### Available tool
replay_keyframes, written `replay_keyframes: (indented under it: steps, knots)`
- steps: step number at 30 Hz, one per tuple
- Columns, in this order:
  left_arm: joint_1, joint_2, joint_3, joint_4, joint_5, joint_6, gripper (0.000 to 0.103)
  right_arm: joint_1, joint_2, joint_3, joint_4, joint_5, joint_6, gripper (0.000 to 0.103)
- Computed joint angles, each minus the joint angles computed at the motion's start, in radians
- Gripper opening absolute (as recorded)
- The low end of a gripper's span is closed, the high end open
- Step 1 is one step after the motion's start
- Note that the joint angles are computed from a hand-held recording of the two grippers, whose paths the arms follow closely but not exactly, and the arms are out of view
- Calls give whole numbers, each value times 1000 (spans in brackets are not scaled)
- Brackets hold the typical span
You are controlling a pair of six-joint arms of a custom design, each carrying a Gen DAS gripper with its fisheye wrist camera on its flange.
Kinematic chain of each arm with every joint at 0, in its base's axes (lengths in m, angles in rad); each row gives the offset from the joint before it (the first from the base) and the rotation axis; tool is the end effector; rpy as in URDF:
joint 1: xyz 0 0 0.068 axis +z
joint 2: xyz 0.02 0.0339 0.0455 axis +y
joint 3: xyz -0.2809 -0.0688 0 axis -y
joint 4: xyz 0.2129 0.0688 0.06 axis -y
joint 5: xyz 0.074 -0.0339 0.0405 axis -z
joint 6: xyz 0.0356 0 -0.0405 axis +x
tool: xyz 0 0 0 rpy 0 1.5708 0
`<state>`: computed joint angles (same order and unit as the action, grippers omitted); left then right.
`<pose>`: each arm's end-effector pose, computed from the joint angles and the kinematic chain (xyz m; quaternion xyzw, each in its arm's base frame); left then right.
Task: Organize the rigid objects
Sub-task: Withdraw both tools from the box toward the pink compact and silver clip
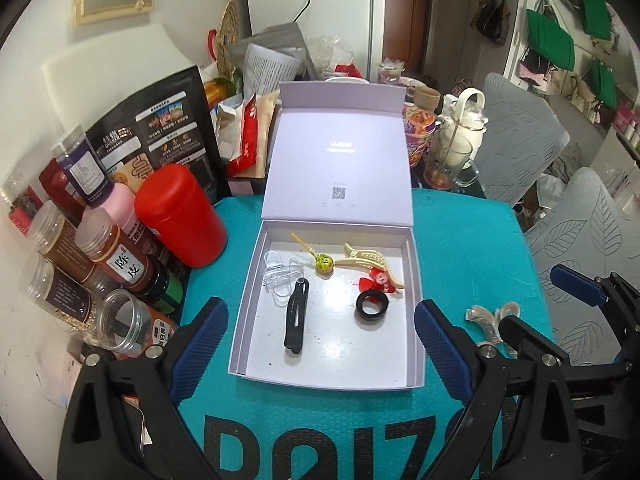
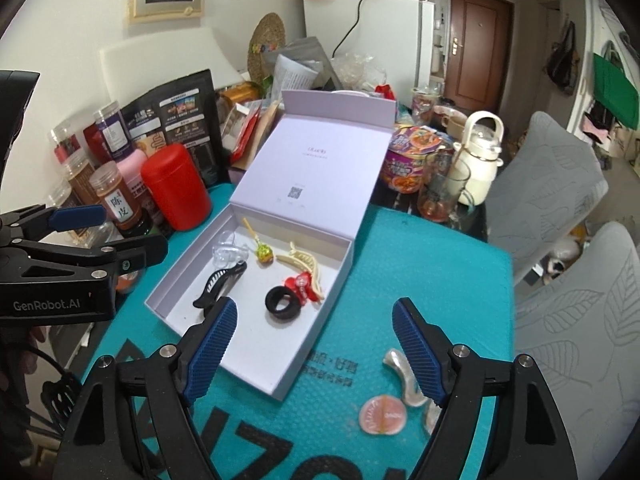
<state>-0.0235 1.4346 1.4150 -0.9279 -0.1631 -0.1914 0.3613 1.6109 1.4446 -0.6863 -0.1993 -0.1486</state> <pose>0.2597 -0.0003 0.3590 -0.1044 0.9432 0.0443 0.3122 0.2995 0.1207 0.3361 -0.2688 0.8926 0.1297 0.3378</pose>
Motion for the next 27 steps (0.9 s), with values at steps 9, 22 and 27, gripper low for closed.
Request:
replay_keyframes:
  steps: [9, 22, 27]
  knots:
    - [-158, -58, 62, -113, -90, -148, 96, -120, -134, -26, -72, -79, -54, 83]
    - [-532, -85, 150, -258, -298, -454, 96, -405, -280, -23, -235, -264, -260, 83]
    - [-696, -46, 197, -324, -393, -577, 96, -546, -301, -16, -319, -358, -378, 84]
